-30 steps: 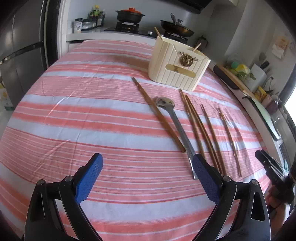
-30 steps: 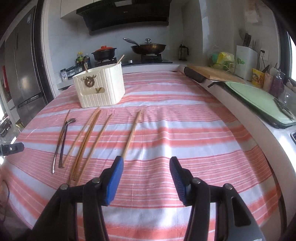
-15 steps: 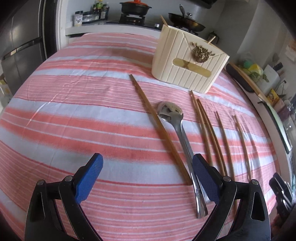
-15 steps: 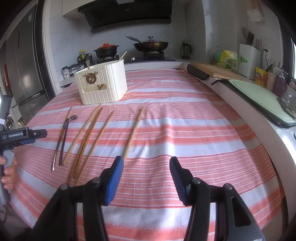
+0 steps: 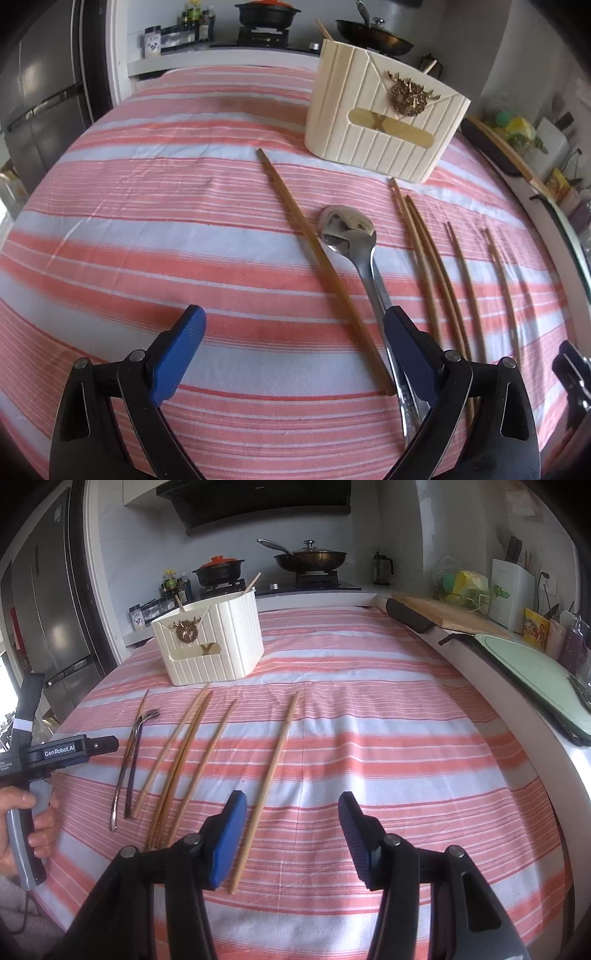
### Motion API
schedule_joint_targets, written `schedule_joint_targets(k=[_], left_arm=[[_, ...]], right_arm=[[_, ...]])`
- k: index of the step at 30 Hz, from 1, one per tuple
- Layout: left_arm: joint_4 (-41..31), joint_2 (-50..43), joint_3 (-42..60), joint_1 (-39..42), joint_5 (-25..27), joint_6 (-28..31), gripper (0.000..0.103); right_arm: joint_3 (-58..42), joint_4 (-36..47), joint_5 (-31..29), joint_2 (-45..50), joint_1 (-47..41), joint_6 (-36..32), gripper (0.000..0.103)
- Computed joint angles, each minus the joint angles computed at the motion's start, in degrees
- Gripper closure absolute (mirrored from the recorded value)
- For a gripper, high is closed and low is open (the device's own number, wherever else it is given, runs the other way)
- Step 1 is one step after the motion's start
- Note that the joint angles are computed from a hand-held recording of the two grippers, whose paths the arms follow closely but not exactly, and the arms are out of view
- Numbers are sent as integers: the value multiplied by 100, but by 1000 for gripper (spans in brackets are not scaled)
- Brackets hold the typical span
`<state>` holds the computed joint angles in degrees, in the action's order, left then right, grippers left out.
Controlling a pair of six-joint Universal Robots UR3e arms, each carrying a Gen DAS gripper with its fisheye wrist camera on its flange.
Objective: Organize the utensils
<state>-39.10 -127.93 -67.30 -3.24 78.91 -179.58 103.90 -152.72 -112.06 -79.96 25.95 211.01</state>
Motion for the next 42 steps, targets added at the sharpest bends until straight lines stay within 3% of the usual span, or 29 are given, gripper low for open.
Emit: schedule_joint_targets(k=[10, 17, 23, 35, 40, 42], left_arm=[[-73, -499, 614, -326, 873, 268, 6], [149, -349, 337, -198, 776, 410, 23], [183, -357, 326, -181, 733, 555, 24], [286, -311, 221, -150, 672, 577, 36], [300, -307, 224, -124, 658, 553, 49], [328, -295, 206, -121, 664, 550, 66]], right_arm=[[-198, 404, -116, 20, -29, -20, 50], [-576, 766, -6, 298, -198, -150, 50], [-842, 985, -108, 482, -200, -154, 50], [-1056, 1358, -381, 611, -42, -196, 50], [-1152, 1465, -505, 667, 19, -230, 50], [-1193, 1492, -526, 703, 42, -233, 50]])
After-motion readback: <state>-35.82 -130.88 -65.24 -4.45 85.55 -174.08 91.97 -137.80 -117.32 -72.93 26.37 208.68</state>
